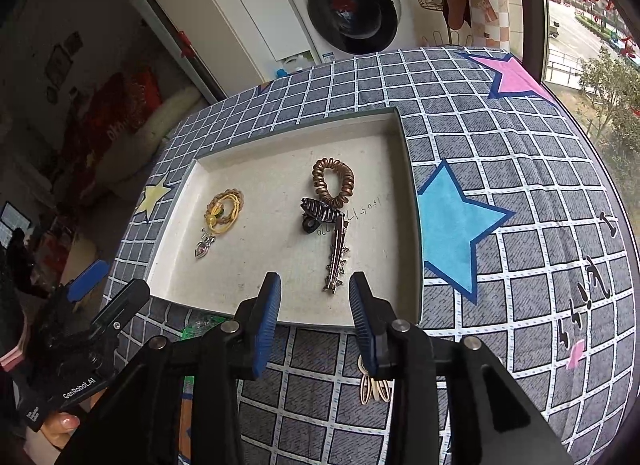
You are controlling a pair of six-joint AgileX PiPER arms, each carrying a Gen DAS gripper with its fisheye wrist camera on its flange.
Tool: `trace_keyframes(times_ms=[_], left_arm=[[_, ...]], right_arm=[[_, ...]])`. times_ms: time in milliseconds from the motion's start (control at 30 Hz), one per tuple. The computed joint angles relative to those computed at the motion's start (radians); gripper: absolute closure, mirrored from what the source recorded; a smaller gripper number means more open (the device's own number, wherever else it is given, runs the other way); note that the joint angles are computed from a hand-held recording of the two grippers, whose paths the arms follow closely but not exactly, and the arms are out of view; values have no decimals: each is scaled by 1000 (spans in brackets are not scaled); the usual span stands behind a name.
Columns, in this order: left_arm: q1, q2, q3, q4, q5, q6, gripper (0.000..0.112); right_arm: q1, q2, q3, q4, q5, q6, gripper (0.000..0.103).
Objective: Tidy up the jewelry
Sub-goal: 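Move both open tools back toward the green bangle and tan hair clip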
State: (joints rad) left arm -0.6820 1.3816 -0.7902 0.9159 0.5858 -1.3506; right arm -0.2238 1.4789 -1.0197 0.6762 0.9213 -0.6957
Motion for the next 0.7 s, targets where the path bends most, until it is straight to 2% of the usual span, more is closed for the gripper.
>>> trace_keyframes(times_ms=[67, 100, 200, 267, 400, 500, 700], left_arm=[[-14, -17, 12, -5, 5, -1, 9], [-21, -25, 16, -11, 9, 1, 9], [-50, -49, 29, -11, 36, -9, 9], [-67, -65, 37, -19, 54, -8, 9], [-96, -95, 59, -41, 83, -7, 9], [-92, -117, 89, -85, 71, 11, 9], [-123, -143, 142, -91, 85, -37, 9]], right_arm=[[-12, -19, 12, 2, 4, -3, 46], [-19, -30, 20, 4, 5, -8, 44], [-38, -57, 34, 3, 20, -15, 42], [-54, -73, 40, 5, 33, -20, 36], [-90, -109, 59, 26, 56, -52, 32], [-120, -141, 78, 43, 73, -80, 22], [-187, -183, 107, 61, 113, -115, 20]])
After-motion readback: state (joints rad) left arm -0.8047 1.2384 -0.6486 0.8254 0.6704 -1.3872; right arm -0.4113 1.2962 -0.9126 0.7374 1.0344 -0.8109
